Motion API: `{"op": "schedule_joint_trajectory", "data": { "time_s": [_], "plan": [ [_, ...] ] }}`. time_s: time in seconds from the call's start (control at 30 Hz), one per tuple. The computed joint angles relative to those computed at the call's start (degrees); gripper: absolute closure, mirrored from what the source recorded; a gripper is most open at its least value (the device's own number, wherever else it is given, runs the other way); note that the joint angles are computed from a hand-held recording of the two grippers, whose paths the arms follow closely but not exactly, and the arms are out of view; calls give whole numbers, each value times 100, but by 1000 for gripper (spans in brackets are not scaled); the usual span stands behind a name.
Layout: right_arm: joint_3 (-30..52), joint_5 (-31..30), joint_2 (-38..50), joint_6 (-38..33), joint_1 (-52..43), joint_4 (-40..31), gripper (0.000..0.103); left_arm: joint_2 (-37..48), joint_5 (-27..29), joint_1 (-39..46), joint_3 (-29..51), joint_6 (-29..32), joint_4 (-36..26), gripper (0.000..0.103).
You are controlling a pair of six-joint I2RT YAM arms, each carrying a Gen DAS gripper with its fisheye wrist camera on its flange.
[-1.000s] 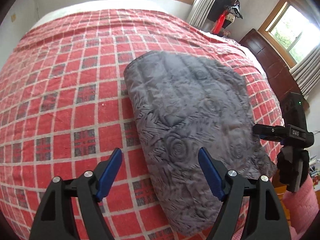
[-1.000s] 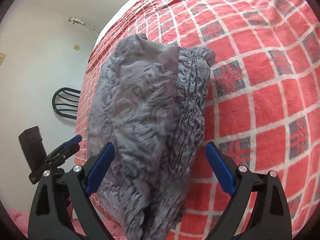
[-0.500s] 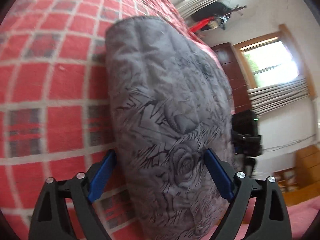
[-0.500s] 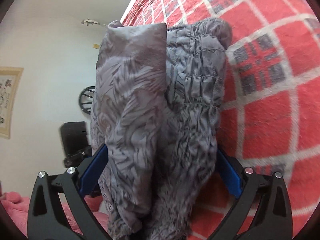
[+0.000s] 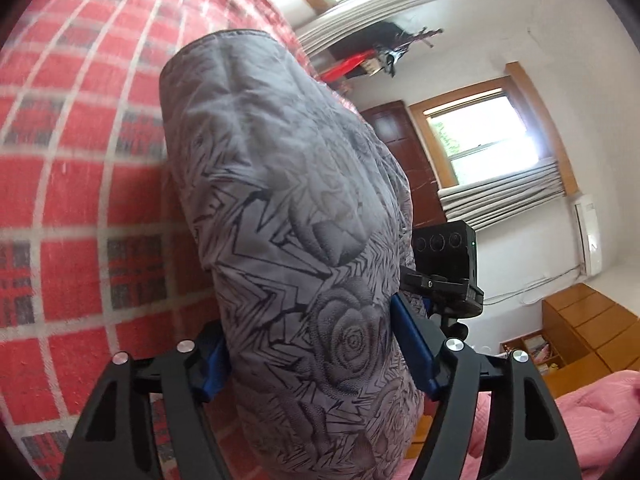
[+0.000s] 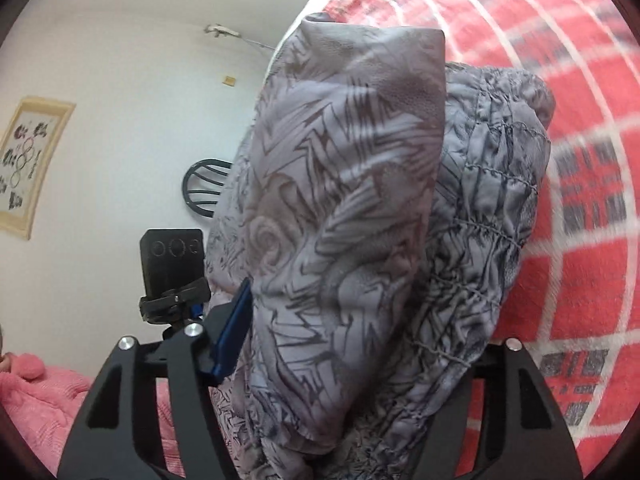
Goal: Fold large clothes
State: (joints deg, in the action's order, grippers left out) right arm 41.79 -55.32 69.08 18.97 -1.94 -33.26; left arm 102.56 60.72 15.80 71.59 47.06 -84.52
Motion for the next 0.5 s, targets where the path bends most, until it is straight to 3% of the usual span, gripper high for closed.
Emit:
{"op": "schedule_joint_trajectory", "data": {
  "time_s": [0.2, 0.5],
  "plan": [
    [1548, 302, 786, 30, 585, 22, 39, 111, 350, 349, 1113, -119, -254, 32],
    [4498, 351, 3862, 48, 1346, 102, 39, 1237, 133, 779, 2791, -1575, 880, 32]
  ]
}}
